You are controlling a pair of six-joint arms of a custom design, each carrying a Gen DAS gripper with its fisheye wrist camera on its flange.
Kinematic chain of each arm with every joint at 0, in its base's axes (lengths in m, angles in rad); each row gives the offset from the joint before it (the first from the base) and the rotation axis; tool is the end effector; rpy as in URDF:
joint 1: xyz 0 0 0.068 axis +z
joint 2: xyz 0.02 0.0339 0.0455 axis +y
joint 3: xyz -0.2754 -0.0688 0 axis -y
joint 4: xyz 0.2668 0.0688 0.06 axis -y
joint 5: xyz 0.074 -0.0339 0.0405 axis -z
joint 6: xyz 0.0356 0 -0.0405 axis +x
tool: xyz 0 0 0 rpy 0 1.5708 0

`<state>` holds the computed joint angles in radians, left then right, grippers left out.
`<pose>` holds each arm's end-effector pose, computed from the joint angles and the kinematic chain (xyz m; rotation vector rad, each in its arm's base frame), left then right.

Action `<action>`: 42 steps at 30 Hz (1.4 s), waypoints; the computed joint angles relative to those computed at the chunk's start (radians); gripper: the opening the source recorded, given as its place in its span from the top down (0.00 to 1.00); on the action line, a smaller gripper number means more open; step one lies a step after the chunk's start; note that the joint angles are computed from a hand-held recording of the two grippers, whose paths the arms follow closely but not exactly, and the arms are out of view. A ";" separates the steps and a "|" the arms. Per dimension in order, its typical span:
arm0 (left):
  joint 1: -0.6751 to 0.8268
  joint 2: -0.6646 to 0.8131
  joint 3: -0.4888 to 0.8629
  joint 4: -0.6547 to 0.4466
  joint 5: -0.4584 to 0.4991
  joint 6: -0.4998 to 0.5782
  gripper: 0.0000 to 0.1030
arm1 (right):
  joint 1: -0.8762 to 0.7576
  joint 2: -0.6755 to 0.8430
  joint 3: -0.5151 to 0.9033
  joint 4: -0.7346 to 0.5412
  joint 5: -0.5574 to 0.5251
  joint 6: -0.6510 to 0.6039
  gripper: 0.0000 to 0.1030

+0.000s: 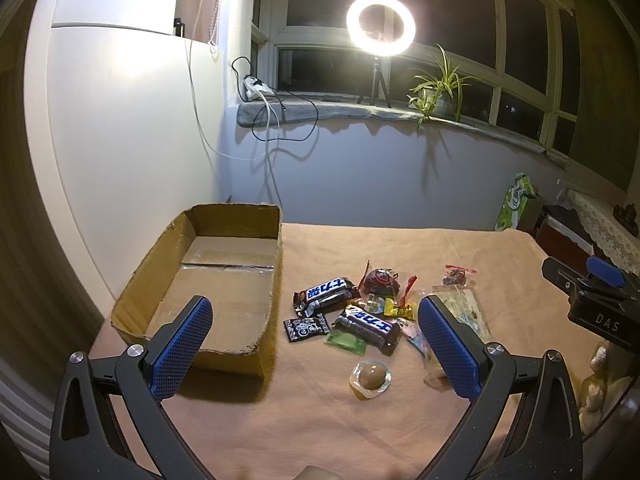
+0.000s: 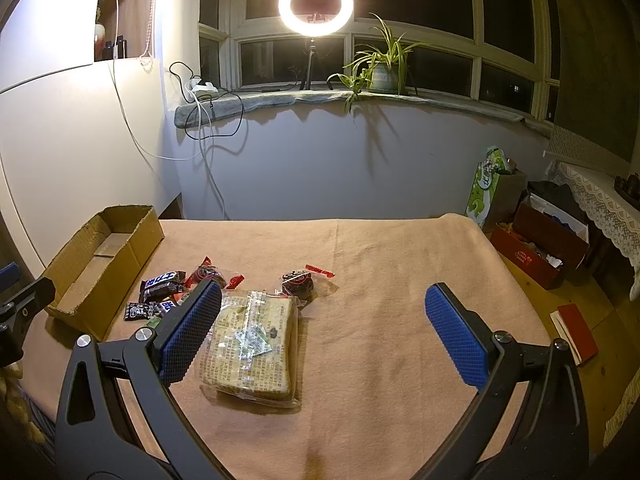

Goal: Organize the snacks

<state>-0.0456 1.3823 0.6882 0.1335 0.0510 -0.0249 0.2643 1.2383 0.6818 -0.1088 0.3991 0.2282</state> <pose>0.3042 -0.0157 0.2012 0.0521 2.1315 -0.0959 0.2665 0.0578 0.2179 0.1743 2.1738 -0.1683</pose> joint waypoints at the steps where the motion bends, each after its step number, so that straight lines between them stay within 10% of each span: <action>1: 0.001 0.001 0.001 -0.001 0.001 0.001 0.01 | 0.000 0.000 0.000 0.000 0.000 0.000 0.00; 24: -0.011 0.084 0.057 -0.039 0.056 0.005 0.01 | -0.036 0.078 0.026 0.014 -0.047 -0.024 0.00; 42: -0.059 0.320 0.213 -0.162 0.260 -0.002 0.10 | -0.255 0.306 0.141 -0.075 -0.577 -0.121 0.00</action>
